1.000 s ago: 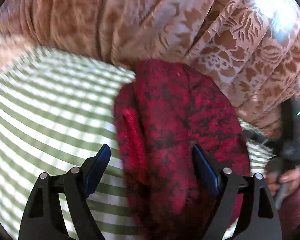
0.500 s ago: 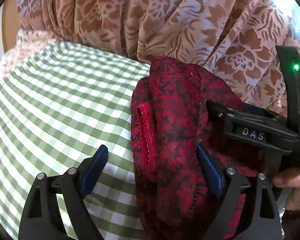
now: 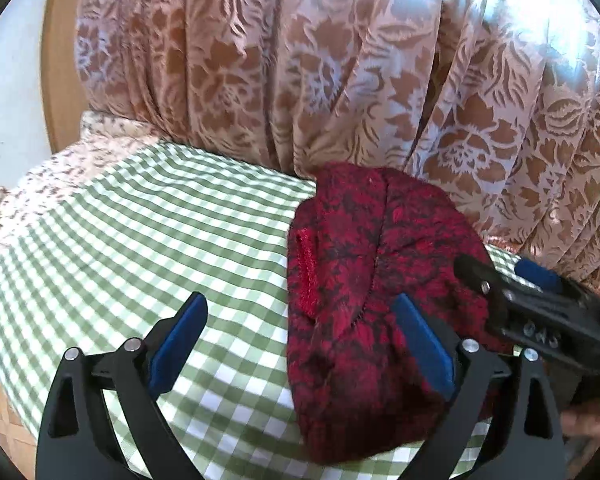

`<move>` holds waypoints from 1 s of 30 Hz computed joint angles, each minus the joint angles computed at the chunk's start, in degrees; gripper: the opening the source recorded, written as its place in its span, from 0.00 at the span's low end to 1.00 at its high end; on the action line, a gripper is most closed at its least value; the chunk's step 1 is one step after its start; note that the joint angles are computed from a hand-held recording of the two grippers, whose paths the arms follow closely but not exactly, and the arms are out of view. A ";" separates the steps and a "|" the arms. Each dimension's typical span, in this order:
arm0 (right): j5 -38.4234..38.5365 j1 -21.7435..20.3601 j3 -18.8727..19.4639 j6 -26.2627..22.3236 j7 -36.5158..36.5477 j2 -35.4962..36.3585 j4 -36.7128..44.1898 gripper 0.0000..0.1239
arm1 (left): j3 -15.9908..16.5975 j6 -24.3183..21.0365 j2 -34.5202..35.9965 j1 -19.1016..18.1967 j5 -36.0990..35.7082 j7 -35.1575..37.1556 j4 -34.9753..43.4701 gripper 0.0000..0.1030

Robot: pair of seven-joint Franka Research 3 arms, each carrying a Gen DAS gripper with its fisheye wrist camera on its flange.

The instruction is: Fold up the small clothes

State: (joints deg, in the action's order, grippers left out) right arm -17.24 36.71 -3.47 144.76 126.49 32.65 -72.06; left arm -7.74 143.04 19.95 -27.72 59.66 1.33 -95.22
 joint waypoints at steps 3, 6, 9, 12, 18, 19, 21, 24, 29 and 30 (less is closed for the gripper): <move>-2.89 1.69 -1.16 2.15 3.38 -4.50 -6.50 0.81 | -0.11 -2.82 -2.28 -1.10 2.16 -2.71 -2.08 0.95; -8.08 3.42 -2.12 3.04 8.74 -9.14 -13.06 0.81 | -1.12 -4.99 -4.25 -1.30 3.60 -4.09 -4.31 0.96; -11.41 3.19 -1.06 3.06 12.89 -12.40 -17.76 0.81 | -2.43 -6.68 -5.82 -1.14 3.82 -5.14 -6.21 0.97; -15.49 3.09 -0.21 2.85 17.99 -15.63 -22.40 0.81 | -3.60 -8.05 -7.17 -1.06 4.14 -6.26 -7.93 0.98; -23.57 2.39 2.47 0.00 27.16 -21.47 -29.77 0.81 | -5.77 -11.34 -9.16 -1.62 4.36 -6.63 -10.95 0.98; -24.57 2.15 3.10 -0.87 28.31 -22.34 -30.65 0.81 | -6.15 -11.79 -9.42 -1.76 4.07 -6.89 -11.50 0.98; -25.35 1.20 4.53 -1.44 29.63 -23.83 -32.29 0.81 | -6.68 -11.90 -9.70 -1.75 3.41 -6.70 -12.12 0.98; -27.56 -0.05 6.70 -2.78 31.78 -26.36 -34.67 0.81 | -7.38 -12.24 -10.27 -1.97 2.54 -6.84 -13.16 0.98; -30.12 -2.51 10.30 -4.53 34.47 -29.32 -37.47 0.81 | -8.19 -14.04 -10.97 -2.88 3.35 -7.50 -13.65 0.98; -30.33 -3.00 10.86 -4.67 34.80 -29.65 -37.81 0.81 | -8.32 -14.38 -11.01 -3.01 3.52 -7.46 -13.61 0.98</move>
State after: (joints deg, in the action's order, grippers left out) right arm -47.57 33.72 7.40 140.09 161.28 3.00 -109.87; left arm -16.06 128.66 8.94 -30.73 63.17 -6.13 -108.82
